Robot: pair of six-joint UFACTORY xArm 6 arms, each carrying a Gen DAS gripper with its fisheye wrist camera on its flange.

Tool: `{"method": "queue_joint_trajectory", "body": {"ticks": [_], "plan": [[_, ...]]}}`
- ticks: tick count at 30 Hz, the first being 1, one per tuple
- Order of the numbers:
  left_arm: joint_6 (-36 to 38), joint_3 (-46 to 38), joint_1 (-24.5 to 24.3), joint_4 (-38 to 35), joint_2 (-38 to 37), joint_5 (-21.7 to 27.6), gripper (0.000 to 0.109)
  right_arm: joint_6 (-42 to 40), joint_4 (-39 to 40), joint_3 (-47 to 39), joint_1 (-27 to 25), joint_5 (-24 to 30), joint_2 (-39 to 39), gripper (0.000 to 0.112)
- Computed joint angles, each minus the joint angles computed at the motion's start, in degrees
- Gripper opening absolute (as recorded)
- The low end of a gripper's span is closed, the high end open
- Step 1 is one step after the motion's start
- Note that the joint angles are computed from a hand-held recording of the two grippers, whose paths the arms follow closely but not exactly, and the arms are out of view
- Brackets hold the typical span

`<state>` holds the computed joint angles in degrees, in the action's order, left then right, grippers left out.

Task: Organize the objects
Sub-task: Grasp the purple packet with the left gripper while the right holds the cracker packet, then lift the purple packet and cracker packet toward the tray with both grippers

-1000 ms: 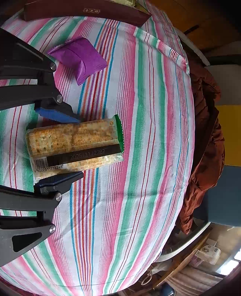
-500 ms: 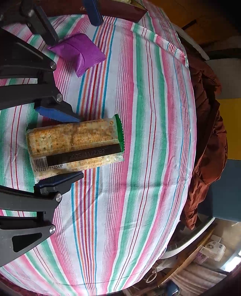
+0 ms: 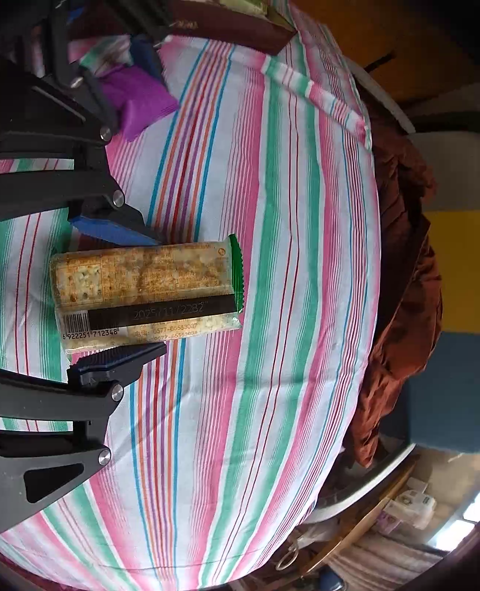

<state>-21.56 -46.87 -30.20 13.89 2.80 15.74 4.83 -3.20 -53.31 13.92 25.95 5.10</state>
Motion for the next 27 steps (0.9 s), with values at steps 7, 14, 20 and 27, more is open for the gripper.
{"method": "queue_joint_trajectory", "body": {"ticks": [7, 14, 20, 27], "plan": [[-16.61, 3.47, 1.28, 17.14, -1.78, -4.60, 0.041, -1.63, 0.91, 1.15, 1.27, -1.01, -0.18, 0.050], [-29.08, 4.06, 2.77, 30.99, -1.64, -7.38, 0.041, -1.07, -0.89, 1.11, 1.60, -1.70, 0.23, 0.050], [-34.16, 3.58, 3.04, 35.88, -1.17, -7.53, 0.042, -0.51, -1.98, 1.00, 1.65, -2.13, 0.54, 0.050], [-36.61, 3.73, 3.26, 38.20, -1.34, -7.77, 0.042, -0.02, -2.82, 1.19, 1.74, -2.50, 0.49, 0.050]]}}
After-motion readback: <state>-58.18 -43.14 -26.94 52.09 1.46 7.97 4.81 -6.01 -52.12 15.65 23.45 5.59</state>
